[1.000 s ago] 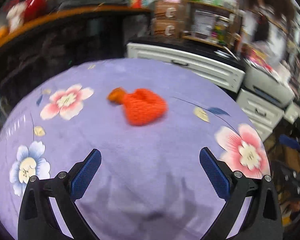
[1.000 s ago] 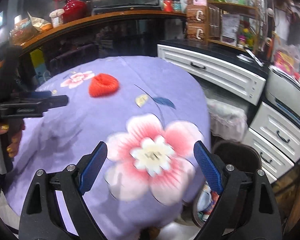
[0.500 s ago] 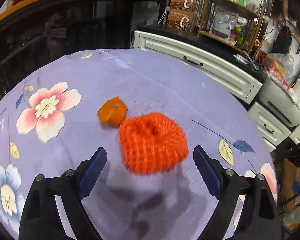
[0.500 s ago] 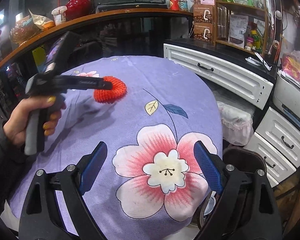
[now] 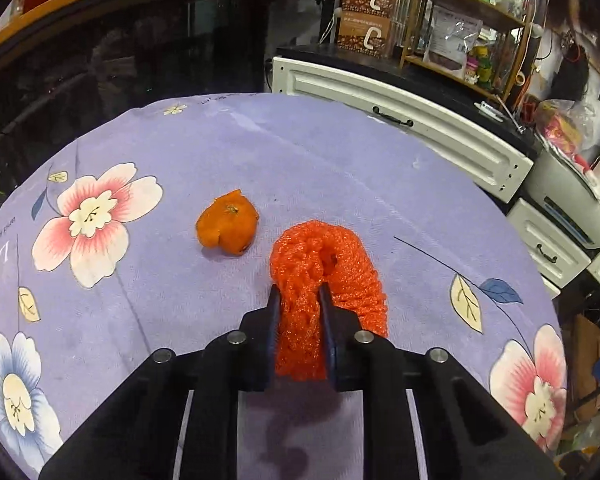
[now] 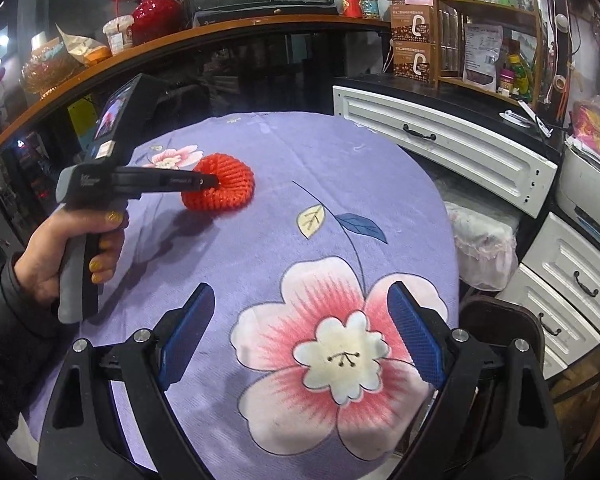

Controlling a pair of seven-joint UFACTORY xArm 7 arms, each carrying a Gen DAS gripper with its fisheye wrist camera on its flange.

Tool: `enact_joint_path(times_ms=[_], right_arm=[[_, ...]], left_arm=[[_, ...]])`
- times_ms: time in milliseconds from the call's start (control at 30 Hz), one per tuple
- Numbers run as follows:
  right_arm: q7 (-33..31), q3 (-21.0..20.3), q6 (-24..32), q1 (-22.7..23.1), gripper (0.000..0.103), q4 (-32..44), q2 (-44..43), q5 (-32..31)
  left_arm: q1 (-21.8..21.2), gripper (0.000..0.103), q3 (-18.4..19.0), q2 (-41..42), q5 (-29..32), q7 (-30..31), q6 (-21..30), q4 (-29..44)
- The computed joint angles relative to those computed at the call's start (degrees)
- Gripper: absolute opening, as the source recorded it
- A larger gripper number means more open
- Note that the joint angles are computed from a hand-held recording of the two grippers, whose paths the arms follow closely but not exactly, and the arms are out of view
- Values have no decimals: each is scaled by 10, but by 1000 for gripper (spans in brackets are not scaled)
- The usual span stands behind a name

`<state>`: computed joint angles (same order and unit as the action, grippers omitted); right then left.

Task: Collect trash
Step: 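Grasp the orange foam net with the left tool while the right tool grasps the orange peel, then carry the foam net and orange peel over the black bin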

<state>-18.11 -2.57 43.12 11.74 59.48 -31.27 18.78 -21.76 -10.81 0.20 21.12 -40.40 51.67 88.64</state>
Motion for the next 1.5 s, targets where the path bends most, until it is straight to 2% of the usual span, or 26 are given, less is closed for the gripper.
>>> enact_joint_path(times_ms=[167,333,433,600,667,767,833,967,1133,1267,1333,1400,1500], right_arm=[[0,2,7,8,87,14,12,5],[-6,10,17,20,87,48,43,15],[-8,17,33,30,87,88,83,27],[3,46,51,34,87,183,180,35],[17,67,47,34,87,229,227,14],[57,97,42,39,87,304,303,-50],[77,107,57,46,87,356,351,-80],[119,111,98,66,81,461,441,-132],[154,105,145,83,79,576,529,-153],[178,97,185,98,64,663,589,-165],[187,92,204,106,47,699,613,-174],[195,90,209,107,41,706,617,-171],[197,88,186,102,34,665,592,-172]], left_arm=[[10,17,-4,-56,6,-7,-16,-50],[45,17,-21,-123,61,-66,-17,-105],[79,17,-26,-161,77,-100,-12,-140],[112,17,-22,-189,61,-106,-37,-168],[121,17,-24,-196,53,-100,-43,-176],[123,17,-18,-207,18,-83,-57,-192],[130,17,-22,-214,12,-82,-59,-199],[146,17,-38,-217,23,-87,-40,-198],[155,17,-45,-220,33,-94,-24,-196],[152,17,-42,-223,26,-91,-30,-200],[150,17,-42,-221,24,-87,-29,-199],[148,17,-39,-220,17,-84,-33,-200],[147,17,-39,-219,15,-80,-34,-200]])
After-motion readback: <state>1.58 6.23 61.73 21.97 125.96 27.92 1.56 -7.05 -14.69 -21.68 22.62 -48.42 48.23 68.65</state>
